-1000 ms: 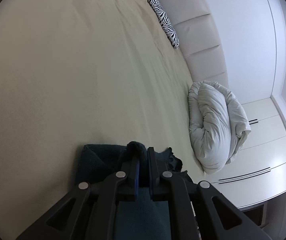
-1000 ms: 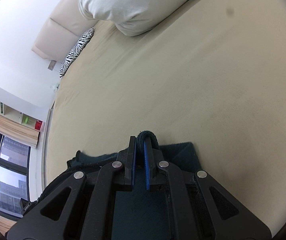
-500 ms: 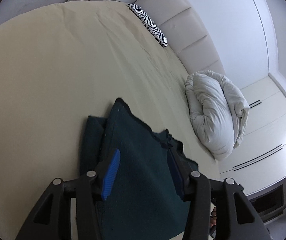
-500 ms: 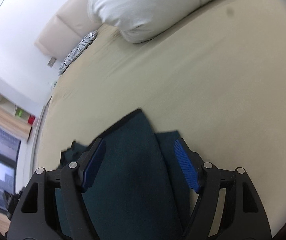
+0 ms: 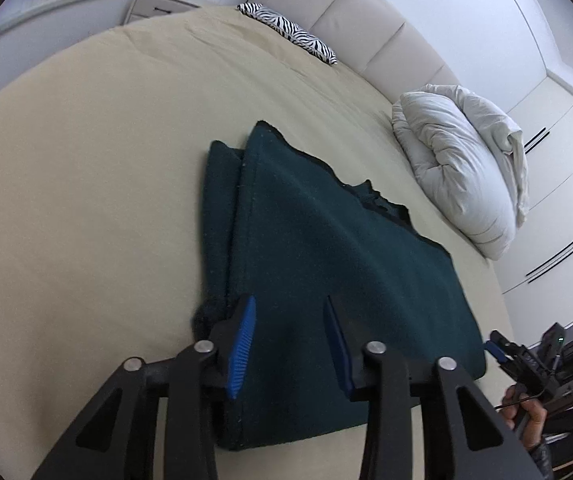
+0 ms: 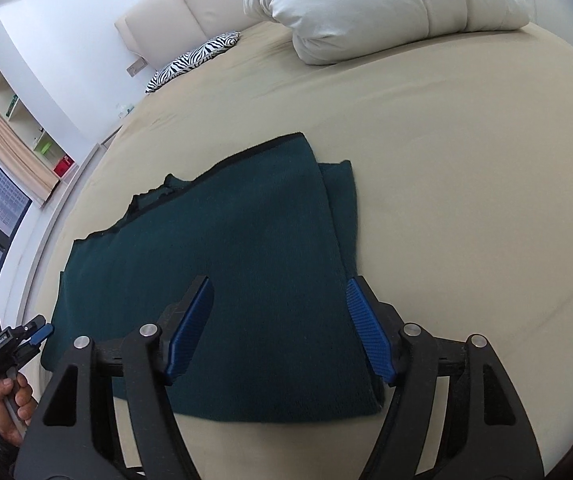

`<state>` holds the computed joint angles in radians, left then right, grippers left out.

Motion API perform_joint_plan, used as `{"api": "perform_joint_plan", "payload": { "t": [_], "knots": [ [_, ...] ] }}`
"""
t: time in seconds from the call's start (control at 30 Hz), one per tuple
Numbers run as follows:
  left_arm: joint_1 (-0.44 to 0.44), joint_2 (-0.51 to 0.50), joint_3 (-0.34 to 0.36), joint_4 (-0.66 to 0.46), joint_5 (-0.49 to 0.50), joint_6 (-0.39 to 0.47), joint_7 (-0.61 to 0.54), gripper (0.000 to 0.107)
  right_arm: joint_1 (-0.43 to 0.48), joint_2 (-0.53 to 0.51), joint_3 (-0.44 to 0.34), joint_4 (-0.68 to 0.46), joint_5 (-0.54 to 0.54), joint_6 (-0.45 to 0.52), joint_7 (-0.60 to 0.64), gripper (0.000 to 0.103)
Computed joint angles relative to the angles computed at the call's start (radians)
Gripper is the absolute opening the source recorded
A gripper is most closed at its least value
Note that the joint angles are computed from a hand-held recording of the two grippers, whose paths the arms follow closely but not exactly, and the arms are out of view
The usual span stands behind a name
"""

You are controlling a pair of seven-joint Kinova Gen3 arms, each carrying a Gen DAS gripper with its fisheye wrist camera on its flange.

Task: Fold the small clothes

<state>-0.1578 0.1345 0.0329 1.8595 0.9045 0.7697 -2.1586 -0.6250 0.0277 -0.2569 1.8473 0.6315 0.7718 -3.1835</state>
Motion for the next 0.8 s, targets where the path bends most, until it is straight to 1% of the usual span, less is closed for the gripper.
{"api": "perform_joint_plan", "payload": {
  "t": [0.1,0.13,0.17,0.23,0.3,0.37,0.47,0.5,0.57,0.63,0.7,0.73,0.8],
  "knots": [
    [0.019,-0.053,-0.001,0.047,-0.012,-0.078,-0.009,0.031,-0.015,-0.014,-0.015,0.007,0.012,0.038,-0.019,0.063],
    [0.035,-0.069,-0.011,0.064,-0.014,-0.106,-0.015,0.032,-0.021,-0.025,-0.024,0.014,0.017,0.051,-0.032,0.063],
    [0.032,-0.074,-0.006,0.073,-0.009,-0.119,-0.022,0.036,-0.022,-0.032,-0.029,0.021,0.023,0.058,-0.043,0.063],
    [0.042,-0.072,-0.011,0.078,-0.021,-0.131,-0.008,0.039,-0.021,-0.043,-0.039,0.034,0.033,0.074,-0.070,0.063],
    [0.053,-0.063,-0.011,0.072,-0.053,-0.137,0.019,0.040,-0.015,-0.050,-0.046,0.045,0.035,0.081,-0.082,0.063],
    [0.055,-0.065,-0.008,0.075,-0.055,-0.143,0.010,0.040,-0.010,-0.048,-0.049,0.045,0.016,0.090,-0.065,0.063],
    [0.060,-0.071,-0.006,0.079,-0.058,-0.149,-0.009,0.040,-0.015,-0.041,-0.057,0.045,0.018,0.097,-0.041,0.063],
    [0.067,-0.073,-0.004,0.079,-0.073,-0.157,-0.003,0.038,-0.016,-0.039,-0.057,0.043,0.017,0.099,-0.036,0.063],
    [0.078,-0.072,-0.002,0.073,-0.111,-0.158,0.015,0.020,-0.020,-0.025,-0.055,0.035,0.017,0.108,-0.029,0.062],
    [0.081,-0.070,-0.001,0.072,-0.126,-0.158,0.019,0.013,-0.026,-0.013,-0.049,0.025,0.012,0.117,-0.011,0.056],
    [0.077,-0.063,-0.002,0.069,-0.126,-0.143,0.009,0.009,-0.026,0.003,-0.038,0.013,-0.012,0.117,0.026,0.039],
    [0.075,-0.061,-0.003,0.068,-0.126,-0.137,0.005,0.009,-0.031,0.012,-0.034,0.006,-0.016,0.128,0.035,0.035],
    [0.067,-0.062,-0.004,0.072,-0.113,-0.128,-0.016,0.008,-0.041,0.019,-0.027,0.003,-0.017,0.139,0.034,0.020]
  ]
}}
